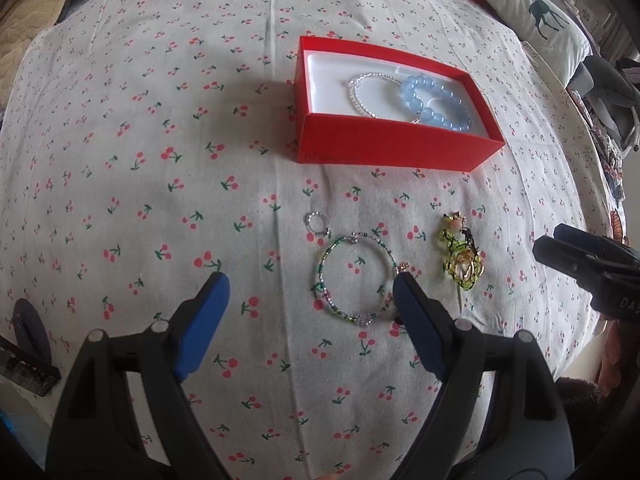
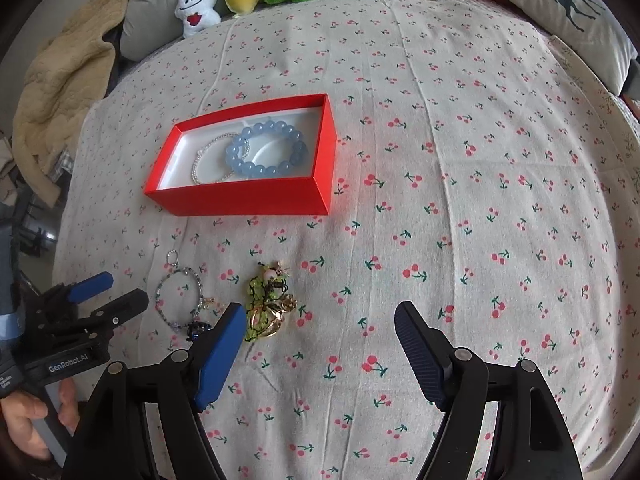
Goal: Organize jewelry
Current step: 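Grasp the green beaded bracelet with the left tool while the right tool grasps the green heart charm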
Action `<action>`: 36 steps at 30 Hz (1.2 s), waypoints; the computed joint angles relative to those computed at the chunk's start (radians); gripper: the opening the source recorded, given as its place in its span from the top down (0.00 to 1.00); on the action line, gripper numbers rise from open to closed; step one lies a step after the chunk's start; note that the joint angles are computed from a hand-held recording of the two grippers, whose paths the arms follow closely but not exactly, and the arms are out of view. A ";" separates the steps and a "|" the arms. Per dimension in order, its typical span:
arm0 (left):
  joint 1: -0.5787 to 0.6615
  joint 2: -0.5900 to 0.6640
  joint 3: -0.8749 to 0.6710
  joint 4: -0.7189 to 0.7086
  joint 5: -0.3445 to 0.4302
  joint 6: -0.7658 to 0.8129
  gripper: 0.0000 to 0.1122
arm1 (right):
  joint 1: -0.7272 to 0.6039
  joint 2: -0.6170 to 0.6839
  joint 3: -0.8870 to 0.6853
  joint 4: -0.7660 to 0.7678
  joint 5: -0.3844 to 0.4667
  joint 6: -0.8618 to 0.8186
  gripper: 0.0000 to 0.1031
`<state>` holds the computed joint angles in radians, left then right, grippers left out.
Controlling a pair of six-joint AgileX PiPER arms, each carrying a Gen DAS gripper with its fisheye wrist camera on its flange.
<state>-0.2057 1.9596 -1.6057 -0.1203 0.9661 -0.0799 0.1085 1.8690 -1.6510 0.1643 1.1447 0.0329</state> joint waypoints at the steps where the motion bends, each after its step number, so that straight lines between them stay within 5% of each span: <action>1: 0.004 0.006 0.001 -0.001 0.006 -0.003 0.25 | 0.001 0.004 0.003 -0.003 0.004 0.004 0.25; 8: 0.022 0.028 0.003 -0.042 0.004 -0.008 0.28 | 0.014 0.030 0.010 -0.007 0.022 0.029 0.25; 13: 0.012 0.063 -0.024 -0.060 0.013 -0.009 0.53 | 0.029 0.040 0.007 -0.016 0.027 0.032 0.25; 20: -0.041 0.104 -0.061 0.035 0.006 -0.060 0.68 | 0.031 0.047 0.005 -0.025 0.034 0.034 0.25; 25: -0.064 0.115 -0.071 0.091 0.002 -0.088 0.92 | 0.032 0.054 0.006 -0.031 0.035 0.038 0.25; 36: -0.027 0.060 -0.052 0.035 -0.006 -0.016 0.97 | 0.032 0.066 -0.004 -0.036 0.040 0.046 0.25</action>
<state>-0.2329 2.0192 -1.6581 -0.0850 0.9597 -0.0960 0.1405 1.9352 -1.6549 0.1286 1.1846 0.0790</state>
